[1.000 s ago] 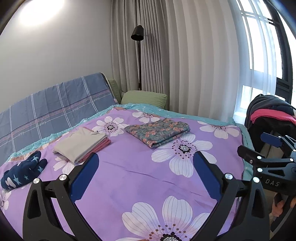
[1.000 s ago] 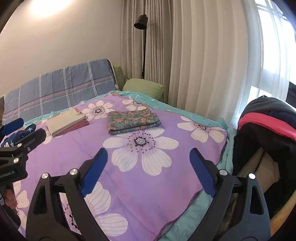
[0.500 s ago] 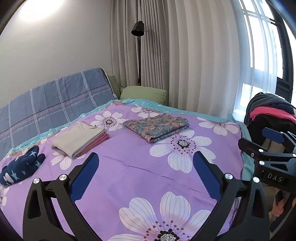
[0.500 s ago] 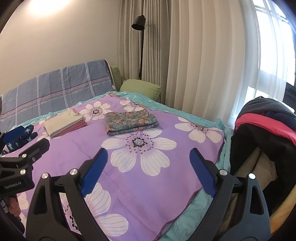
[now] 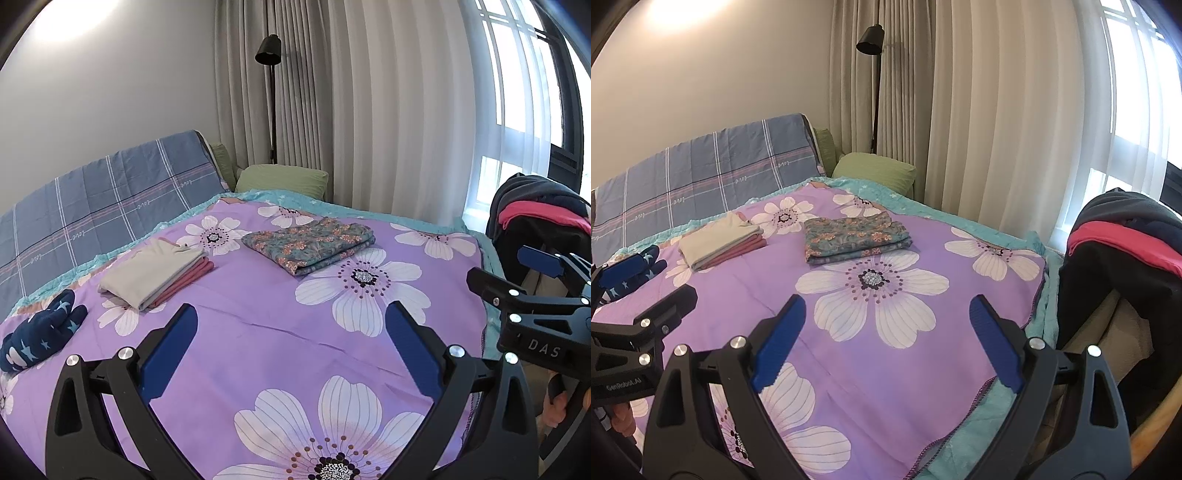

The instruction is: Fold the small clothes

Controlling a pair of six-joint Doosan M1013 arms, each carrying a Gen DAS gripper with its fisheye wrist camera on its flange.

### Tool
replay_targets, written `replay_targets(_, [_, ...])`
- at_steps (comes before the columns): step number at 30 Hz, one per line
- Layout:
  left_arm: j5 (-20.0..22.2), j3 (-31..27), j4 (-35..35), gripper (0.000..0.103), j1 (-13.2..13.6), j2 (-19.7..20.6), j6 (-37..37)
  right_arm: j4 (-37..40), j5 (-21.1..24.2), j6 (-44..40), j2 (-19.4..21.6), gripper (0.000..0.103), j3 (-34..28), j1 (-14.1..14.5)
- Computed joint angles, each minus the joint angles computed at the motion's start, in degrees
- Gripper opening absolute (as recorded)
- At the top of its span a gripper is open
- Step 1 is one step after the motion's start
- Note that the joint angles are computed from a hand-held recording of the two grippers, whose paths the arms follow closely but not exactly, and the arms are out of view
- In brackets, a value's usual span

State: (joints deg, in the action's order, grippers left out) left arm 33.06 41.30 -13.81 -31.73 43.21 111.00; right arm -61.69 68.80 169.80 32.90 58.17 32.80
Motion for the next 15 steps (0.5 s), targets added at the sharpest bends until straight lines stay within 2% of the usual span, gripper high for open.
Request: replay_targets(15, [1.6, -1.1, 1.0, 0.102, 0.0, 0.7, -0.9, 1.5, 0.3, -1.1, 0.7, 0.092, -0.8, -0.3])
